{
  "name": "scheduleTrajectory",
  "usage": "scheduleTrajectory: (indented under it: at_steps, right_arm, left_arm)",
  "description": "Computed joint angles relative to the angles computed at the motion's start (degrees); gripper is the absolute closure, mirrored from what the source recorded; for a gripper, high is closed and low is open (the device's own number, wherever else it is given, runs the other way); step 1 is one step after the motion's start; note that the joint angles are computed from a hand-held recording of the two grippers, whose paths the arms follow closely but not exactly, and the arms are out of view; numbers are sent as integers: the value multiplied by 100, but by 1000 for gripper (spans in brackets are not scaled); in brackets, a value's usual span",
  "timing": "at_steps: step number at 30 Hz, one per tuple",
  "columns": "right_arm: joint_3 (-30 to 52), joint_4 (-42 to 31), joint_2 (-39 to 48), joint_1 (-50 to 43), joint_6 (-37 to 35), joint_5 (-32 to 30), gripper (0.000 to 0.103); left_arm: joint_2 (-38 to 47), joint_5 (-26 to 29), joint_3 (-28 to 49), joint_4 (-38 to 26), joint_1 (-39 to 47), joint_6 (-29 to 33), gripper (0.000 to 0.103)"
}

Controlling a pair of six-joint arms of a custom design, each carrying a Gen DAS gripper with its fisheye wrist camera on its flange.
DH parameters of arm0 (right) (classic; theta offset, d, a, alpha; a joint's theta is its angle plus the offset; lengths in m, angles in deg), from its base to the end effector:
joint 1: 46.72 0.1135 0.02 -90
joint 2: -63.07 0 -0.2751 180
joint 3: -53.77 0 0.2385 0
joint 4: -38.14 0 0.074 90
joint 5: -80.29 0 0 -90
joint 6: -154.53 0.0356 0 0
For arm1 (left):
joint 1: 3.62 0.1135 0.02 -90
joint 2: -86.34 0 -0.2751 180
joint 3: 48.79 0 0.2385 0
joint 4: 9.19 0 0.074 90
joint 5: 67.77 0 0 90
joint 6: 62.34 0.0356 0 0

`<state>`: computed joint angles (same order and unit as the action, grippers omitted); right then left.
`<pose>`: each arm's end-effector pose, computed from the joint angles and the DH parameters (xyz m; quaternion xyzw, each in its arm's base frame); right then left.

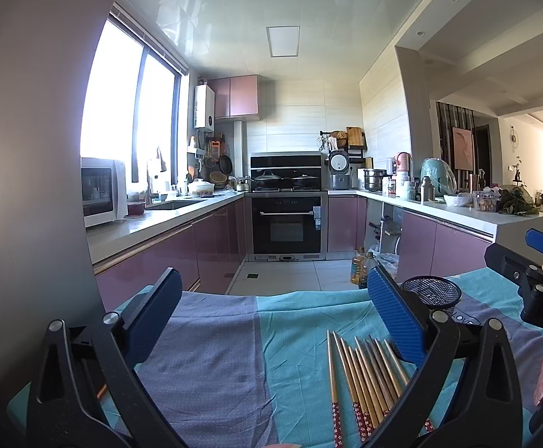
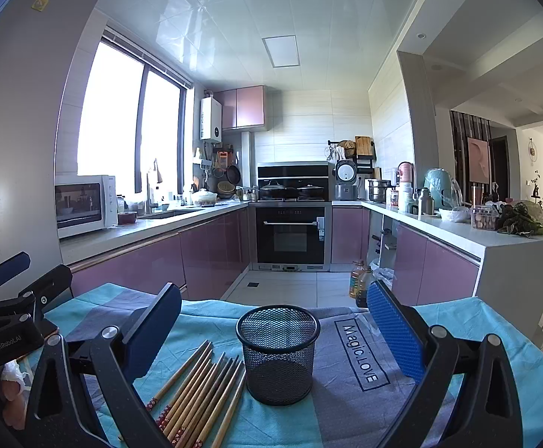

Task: Organize utensils

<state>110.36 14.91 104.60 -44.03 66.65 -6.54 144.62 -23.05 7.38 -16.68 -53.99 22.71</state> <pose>0.1527 0.0052 0.3423 0.0144 0.7555 0.0066 0.6550 0.1543 -0.1467 0.3222 0.0430 0.7462 -0.0161 0.6641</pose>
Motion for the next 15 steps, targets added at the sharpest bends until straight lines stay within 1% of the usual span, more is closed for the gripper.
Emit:
scheduleTrajectory:
  at_steps: [15]
  right_arm:
    - [-40, 3, -35, -93, -1, -109, 7]
  left_arm:
    - [18, -53, -3, 16, -42, 3, 5]
